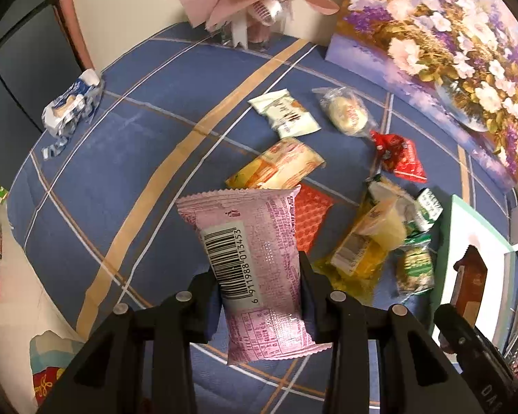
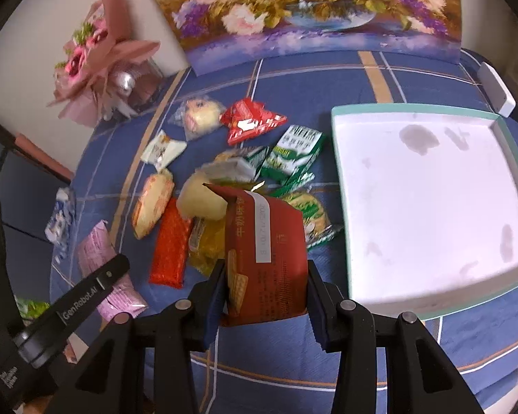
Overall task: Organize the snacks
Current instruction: 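Carry both packs over the white tray and open both tools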
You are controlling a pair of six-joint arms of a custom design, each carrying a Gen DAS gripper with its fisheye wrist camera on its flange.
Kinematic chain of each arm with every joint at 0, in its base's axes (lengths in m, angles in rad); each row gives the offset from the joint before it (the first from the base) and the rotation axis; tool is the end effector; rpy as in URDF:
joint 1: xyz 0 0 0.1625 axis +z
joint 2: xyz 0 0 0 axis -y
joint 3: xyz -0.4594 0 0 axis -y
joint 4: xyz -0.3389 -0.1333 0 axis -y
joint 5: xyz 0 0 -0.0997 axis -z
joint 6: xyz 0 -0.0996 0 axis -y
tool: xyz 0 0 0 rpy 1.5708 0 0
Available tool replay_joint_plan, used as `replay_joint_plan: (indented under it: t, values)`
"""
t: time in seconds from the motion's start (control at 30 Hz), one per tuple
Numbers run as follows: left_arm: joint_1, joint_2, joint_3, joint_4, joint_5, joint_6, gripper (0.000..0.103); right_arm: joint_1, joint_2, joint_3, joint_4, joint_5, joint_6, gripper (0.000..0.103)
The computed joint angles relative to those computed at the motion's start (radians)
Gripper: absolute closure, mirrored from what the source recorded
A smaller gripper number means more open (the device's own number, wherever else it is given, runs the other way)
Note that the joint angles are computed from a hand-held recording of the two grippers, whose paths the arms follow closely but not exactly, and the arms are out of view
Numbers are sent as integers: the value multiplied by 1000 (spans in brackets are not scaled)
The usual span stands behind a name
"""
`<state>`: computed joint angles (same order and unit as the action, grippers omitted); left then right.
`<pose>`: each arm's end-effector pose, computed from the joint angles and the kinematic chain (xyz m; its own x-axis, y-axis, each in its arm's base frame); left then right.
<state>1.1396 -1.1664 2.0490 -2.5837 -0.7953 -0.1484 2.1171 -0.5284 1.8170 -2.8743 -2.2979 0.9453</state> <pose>-0.0263 -0.5428 0.2655 -0.7405 0.0803 -0.6673 0.3083 0.9228 -0.2311 0.3648 -0.4709 -0.0043 -0.7979 0.4703 0.3771 0.2175 0.8080 -0.5475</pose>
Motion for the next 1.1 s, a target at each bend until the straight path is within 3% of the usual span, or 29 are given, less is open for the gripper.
replay_joint_plan:
  t: [0.2,0.47,0.73,1.1]
  values:
    - [-56,28,16,-42,-34,39,63,-2,-39,52,-21,-68,63,58]
    - [-137,89,49,-81,-83,90,63,-40,-130,168,65,-156,302,58]
    - [-218,174,84,-106,-139,113,63,-106,-225,312,127,-185,532,58]
    - [-275,299,90,-122,-164,122,63,-163,-276,418,102,-201,629,58]
